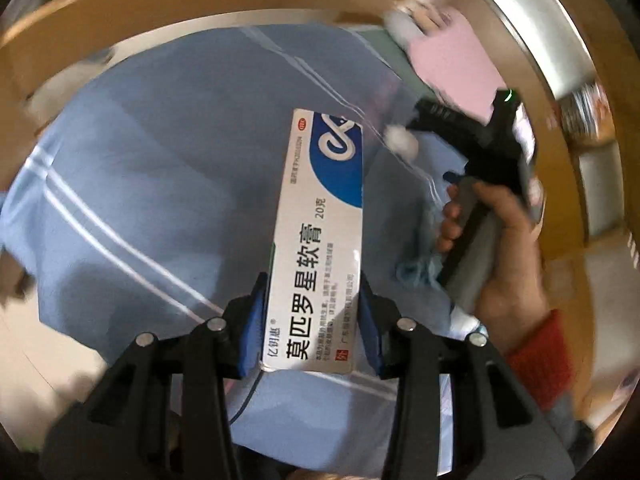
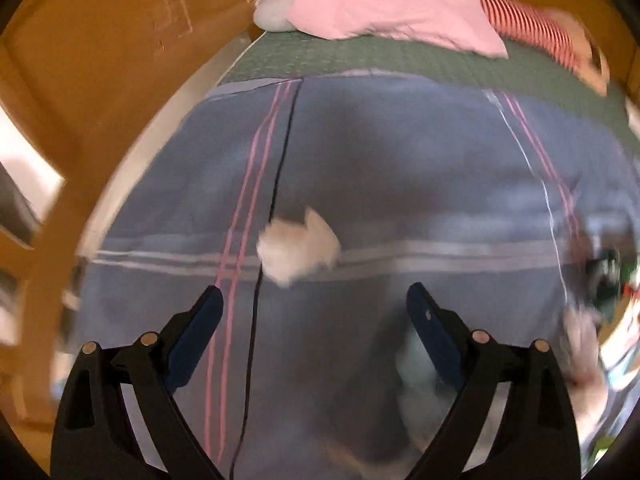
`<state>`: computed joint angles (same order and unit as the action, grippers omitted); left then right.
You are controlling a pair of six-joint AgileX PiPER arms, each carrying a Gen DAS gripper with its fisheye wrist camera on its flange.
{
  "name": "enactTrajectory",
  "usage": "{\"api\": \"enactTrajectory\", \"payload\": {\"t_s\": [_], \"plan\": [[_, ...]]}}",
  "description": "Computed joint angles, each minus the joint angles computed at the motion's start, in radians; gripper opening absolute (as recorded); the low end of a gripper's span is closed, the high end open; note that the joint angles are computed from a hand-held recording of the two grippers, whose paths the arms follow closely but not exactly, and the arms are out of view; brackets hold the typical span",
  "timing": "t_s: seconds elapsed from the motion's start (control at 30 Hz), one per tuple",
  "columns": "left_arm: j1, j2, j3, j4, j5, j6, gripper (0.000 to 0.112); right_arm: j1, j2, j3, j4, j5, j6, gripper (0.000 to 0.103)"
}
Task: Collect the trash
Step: 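Grasp the crumpled white tissue with the right tool while the left tool holds the ointment box, then carry the ointment box and tissue to the white bin and release both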
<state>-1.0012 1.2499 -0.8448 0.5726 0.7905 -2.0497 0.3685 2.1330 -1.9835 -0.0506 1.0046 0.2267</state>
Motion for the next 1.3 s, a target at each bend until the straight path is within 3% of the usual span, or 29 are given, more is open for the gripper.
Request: {"api": "enactTrajectory", "payload": {"t_s": [0.07, 0.13, 0.17, 0.2, 0.27, 0.37, 0.5, 0.6, 0.67, 0.7, 0.8, 0.9, 1.07, 1.17, 1.23, 1.3], "plan": [[-0.005, -0.021, 0.011, 0.02, 0.022, -0.028, 0.042, 0.027, 0.064, -0.067, -0.053, 0.021, 0.013, 0.079], [-0.004, -0.015, 0.001, 0.021, 0.019, -0.002, 0.042, 0.028, 0.132, -0.146, -0.051, 0.075, 0.0, 0.061], [-0.004, -0.012, -0.001, 0.017, 0.014, 0.005, 0.043, 0.022, 0.159, -0.181, -0.035, 0.098, -0.012, 0.044], [0.0, -0.011, -0.001, 0.009, 0.007, 0.017, 0.043, 0.011, 0.162, -0.175, -0.003, 0.099, -0.026, 0.031], [0.028, 0.002, 0.001, -0.015, -0.034, 0.052, 0.042, -0.007, 0.095, -0.081, 0.032, 0.042, -0.049, 0.022], [0.063, 0.03, -0.012, -0.041, -0.083, 0.111, 0.042, -0.025, -0.013, 0.043, 0.053, -0.02, -0.092, 0.022], [0.088, 0.089, -0.062, -0.091, -0.137, 0.23, 0.043, -0.102, -0.266, 0.3, 0.185, -0.115, -0.271, 0.022], [0.099, 0.161, -0.145, -0.173, -0.116, 0.411, 0.043, -0.212, -0.466, 0.474, 0.324, -0.087, -0.443, 0.022], [0.08, 0.234, -0.233, -0.214, -0.053, 0.554, 0.043, -0.294, -0.589, 0.578, 0.35, -0.041, -0.519, 0.022], [0.068, 0.266, -0.271, -0.214, -0.019, 0.592, 0.043, -0.367, -0.663, 0.634, 0.353, 0.021, -0.56, 0.022], [0.016, 0.402, -0.437, -0.207, 0.132, 0.744, 0.043, -0.495, -0.771, 0.73, 0.368, 0.114, -0.633, 0.022], [-0.043, 0.506, -0.543, -0.196, 0.234, 0.846, 0.042, -0.658, -0.878, 0.876, 0.315, 0.184, -0.724, 0.022], [-0.091, 0.632, -0.657, -0.224, 0.328, 0.958, 0.042, -0.765, -0.904, 1.029, 0.311, 0.171, -0.796, 0.022], [-0.084, 0.656, -0.653, -0.256, 0.315, 0.998, 0.042, -0.782, -0.913, 1.081, 0.316, 0.138, -0.822, 0.022], [-0.07, 0.657, -0.639, -0.285, 0.295, 1.013, 0.042, -0.755, -0.901, 1.093, 0.291, 0.099, -0.786, 0.025], [-0.055, 0.644, -0.619, -0.298, 0.276, 1.01, 0.046, -0.757, -0.877, 1.096, 0.299, 0.084, -0.768, 0.039]]}}
